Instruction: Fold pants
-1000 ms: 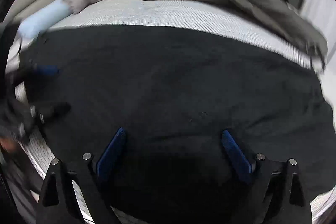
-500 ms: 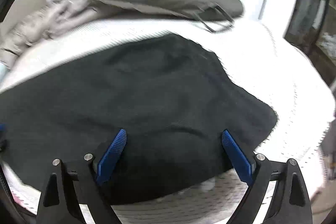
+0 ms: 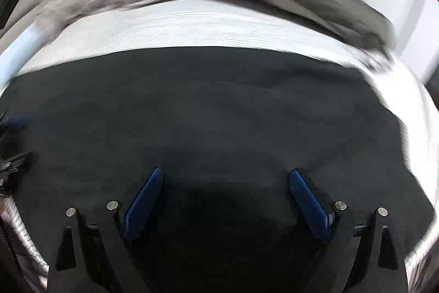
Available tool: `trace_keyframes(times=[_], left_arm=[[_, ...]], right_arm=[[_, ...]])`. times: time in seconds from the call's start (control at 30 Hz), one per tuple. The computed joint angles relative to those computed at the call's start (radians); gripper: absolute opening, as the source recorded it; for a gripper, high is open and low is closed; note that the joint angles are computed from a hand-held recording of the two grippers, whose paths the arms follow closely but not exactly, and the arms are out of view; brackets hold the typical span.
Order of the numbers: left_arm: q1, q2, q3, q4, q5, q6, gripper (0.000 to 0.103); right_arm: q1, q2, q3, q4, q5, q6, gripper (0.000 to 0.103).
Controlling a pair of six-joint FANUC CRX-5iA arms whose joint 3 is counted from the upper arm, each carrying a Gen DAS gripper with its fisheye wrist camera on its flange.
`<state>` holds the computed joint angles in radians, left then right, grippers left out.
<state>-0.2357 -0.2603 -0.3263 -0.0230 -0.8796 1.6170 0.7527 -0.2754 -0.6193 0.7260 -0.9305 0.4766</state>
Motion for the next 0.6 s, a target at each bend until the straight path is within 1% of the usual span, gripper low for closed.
trace_keyframes(times=[0.03, 0.07, 0.13, 0.17, 0.2, 0.23, 0.27, 0.33, 0.37, 0.4, 0.43, 0.5, 0.53, 0.57, 0.6], left_arm=[[0.011, -0.008, -0.003, -0.012, -0.006, 0.022, 0.103], [0.033, -0.013, -0.01, -0.007, -0.013, 0.033, 0.103], [0.063, -0.018, -0.022, 0.018, -0.009, 0.021, 0.102], [0.06, -0.024, -0.022, 0.01, -0.004, 0.031, 0.102], [0.05, -0.031, -0.022, -0.001, 0.0, 0.036, 0.102], [0.044, -0.045, -0.035, 0.019, 0.016, 0.011, 0.102], [0.045, -0.057, -0.046, 0.043, 0.028, -0.019, 0.102], [0.017, -0.071, -0.066, 0.094, 0.063, -0.064, 0.102], [-0.007, -0.064, -0.069, 0.123, 0.075, -0.089, 0.102], [-0.033, -0.05, -0.073, 0.161, 0.082, -0.138, 0.102], [-0.058, -0.039, -0.067, 0.162, 0.078, -0.15, 0.102], [-0.11, -0.009, -0.044, 0.122, 0.07, -0.154, 0.102], [-0.125, -0.003, -0.039, 0.099, 0.073, -0.145, 0.103], [-0.124, -0.004, -0.045, 0.101, 0.074, -0.15, 0.103], [-0.107, -0.013, -0.061, 0.131, 0.079, -0.178, 0.103]], right_arm=[[-0.004, 0.007, -0.016, 0.067, -0.075, -0.058, 0.094], [-0.022, 0.005, -0.03, 0.097, -0.107, -0.069, 0.091], [-0.052, -0.046, -0.048, 0.046, -0.063, -0.052, 0.09], [-0.043, -0.055, -0.059, 0.065, -0.066, -0.074, 0.091], [-0.018, -0.061, -0.067, 0.085, -0.094, -0.094, 0.091], [0.016, -0.057, -0.064, 0.107, -0.137, -0.113, 0.091], [0.031, -0.073, -0.072, 0.109, -0.134, -0.116, 0.091], [0.087, -0.132, -0.084, 0.064, -0.05, -0.119, 0.091], [0.088, -0.129, -0.066, 0.024, 0.014, -0.093, 0.091], [0.112, -0.143, -0.057, -0.042, 0.074, -0.043, 0.091], [0.133, -0.14, -0.05, -0.076, 0.108, -0.005, 0.091], [0.182, -0.099, -0.025, -0.115, 0.114, 0.082, 0.091], [0.21, -0.075, -0.024, -0.087, 0.096, 0.104, 0.091], [0.239, -0.064, -0.047, -0.015, 0.07, 0.094, 0.091], [0.246, -0.075, -0.064, 0.004, 0.069, 0.102, 0.091]])
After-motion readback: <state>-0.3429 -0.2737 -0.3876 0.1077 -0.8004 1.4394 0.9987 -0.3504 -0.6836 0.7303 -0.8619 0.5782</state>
